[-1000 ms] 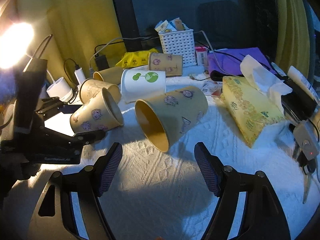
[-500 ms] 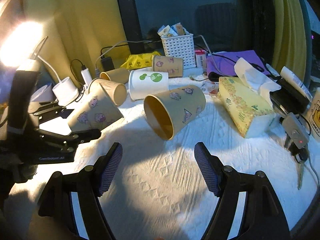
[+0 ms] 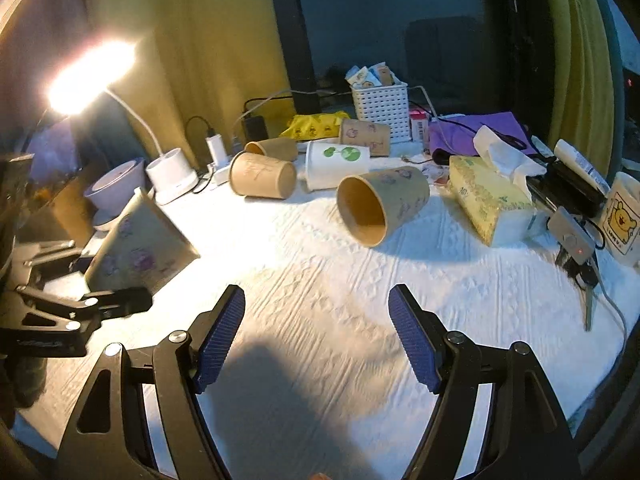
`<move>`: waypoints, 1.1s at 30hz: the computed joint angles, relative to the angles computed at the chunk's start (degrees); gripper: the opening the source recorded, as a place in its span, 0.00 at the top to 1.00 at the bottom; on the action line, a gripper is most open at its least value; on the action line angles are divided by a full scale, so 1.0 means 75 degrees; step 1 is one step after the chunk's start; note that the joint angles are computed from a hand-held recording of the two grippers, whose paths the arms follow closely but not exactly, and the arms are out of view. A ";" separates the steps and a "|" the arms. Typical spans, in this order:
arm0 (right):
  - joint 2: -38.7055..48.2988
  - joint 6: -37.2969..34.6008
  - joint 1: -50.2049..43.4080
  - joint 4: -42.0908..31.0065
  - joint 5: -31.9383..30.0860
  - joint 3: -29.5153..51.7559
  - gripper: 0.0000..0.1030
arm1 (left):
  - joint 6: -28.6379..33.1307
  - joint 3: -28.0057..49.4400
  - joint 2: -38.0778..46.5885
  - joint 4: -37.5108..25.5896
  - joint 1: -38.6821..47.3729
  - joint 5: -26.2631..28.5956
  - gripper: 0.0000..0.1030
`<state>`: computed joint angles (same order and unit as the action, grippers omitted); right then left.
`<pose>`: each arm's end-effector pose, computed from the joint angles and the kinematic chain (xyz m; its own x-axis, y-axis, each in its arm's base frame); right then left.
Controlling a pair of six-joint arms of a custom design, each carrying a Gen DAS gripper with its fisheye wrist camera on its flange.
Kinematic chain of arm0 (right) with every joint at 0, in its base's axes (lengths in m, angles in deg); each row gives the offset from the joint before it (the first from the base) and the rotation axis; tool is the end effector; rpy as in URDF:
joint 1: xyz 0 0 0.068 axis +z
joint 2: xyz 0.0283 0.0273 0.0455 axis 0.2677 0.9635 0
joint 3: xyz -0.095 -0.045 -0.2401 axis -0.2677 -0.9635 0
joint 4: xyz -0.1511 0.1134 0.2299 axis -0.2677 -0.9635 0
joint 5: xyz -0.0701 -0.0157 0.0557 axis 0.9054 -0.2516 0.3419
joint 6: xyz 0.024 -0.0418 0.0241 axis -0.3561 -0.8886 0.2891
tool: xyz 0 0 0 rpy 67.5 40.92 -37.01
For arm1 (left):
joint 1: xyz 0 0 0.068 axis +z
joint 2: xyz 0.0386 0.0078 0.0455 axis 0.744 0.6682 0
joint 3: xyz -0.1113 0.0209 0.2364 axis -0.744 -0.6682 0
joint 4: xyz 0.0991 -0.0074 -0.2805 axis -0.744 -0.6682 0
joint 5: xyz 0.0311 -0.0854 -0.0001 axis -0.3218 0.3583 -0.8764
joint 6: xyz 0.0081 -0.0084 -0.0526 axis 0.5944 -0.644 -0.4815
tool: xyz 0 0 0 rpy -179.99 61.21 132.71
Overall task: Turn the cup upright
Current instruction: 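Lift the pig-print cup with the left tool and rotate it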
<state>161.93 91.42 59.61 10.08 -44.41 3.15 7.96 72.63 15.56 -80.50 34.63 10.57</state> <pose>0.2633 0.2320 0.1498 -0.5624 0.0212 -0.8266 -0.1101 0.9889 0.1002 0.3273 -0.0846 0.1870 -0.7183 0.3054 -0.6252 0.4299 0.9013 -0.0538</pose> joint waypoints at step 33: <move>0.0212 0.0231 0.0262 0.0694 -0.1011 -0.0706 0.25 | -0.4171 -0.2872 -0.2029 0.0513 0.0449 0.1010 0.42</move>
